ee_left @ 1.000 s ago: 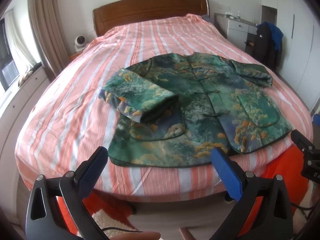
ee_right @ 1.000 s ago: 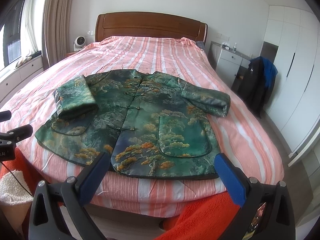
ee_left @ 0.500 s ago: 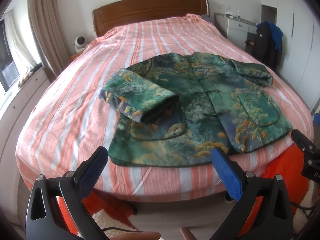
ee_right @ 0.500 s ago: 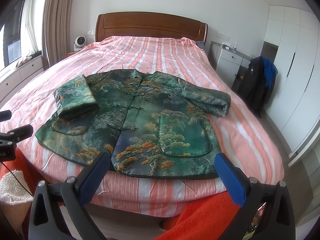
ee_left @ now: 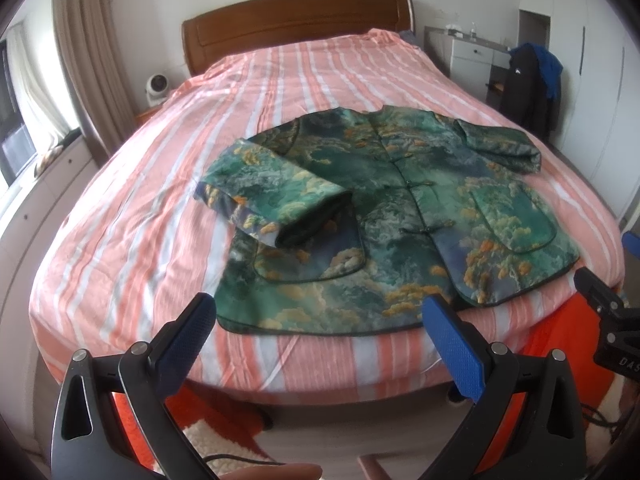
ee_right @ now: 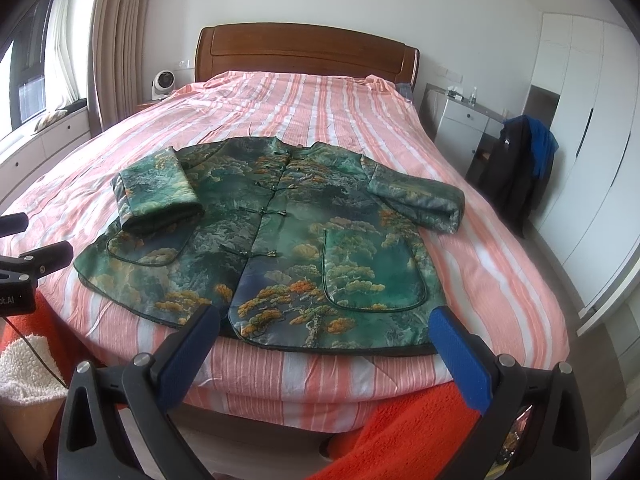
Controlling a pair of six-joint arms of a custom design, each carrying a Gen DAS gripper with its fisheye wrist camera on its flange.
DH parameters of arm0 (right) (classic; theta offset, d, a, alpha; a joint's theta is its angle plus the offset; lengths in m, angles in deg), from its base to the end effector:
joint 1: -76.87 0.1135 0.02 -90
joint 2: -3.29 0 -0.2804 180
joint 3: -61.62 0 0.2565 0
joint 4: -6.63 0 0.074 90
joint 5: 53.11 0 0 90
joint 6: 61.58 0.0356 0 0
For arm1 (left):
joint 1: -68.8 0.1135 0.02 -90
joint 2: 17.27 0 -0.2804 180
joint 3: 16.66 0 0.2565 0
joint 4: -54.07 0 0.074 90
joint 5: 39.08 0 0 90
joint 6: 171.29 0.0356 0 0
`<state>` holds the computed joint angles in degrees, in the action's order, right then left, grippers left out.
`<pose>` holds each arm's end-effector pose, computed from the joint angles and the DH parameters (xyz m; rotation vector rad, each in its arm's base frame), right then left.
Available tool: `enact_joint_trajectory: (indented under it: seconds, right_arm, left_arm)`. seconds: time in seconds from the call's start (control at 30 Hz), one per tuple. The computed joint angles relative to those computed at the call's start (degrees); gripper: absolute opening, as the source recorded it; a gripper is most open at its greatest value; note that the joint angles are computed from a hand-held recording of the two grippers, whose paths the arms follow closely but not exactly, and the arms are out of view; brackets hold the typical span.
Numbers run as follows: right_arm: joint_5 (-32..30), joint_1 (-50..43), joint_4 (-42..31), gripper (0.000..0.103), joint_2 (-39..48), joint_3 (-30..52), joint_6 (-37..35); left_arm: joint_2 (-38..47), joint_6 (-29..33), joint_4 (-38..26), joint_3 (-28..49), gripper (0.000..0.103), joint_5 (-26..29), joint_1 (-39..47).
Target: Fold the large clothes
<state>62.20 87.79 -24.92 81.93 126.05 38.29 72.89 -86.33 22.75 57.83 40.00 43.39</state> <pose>0.2852 0.0395 0.2494 0.1879 2.2906 -0.3376 0.3119 -0.1407 0.2449 0.3313 2.3486 -0.0266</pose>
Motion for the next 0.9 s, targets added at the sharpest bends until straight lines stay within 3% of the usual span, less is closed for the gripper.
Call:
enact_joint_trajectory:
  seconds: [0.9]
  right_arm:
    - [-1.01, -0.15, -0.04, 0.103, 0.87, 0.58, 0.33]
  left_arm:
    - [0.77, 0.20, -0.61, 0.59, 0.103, -0.14, -0.68]
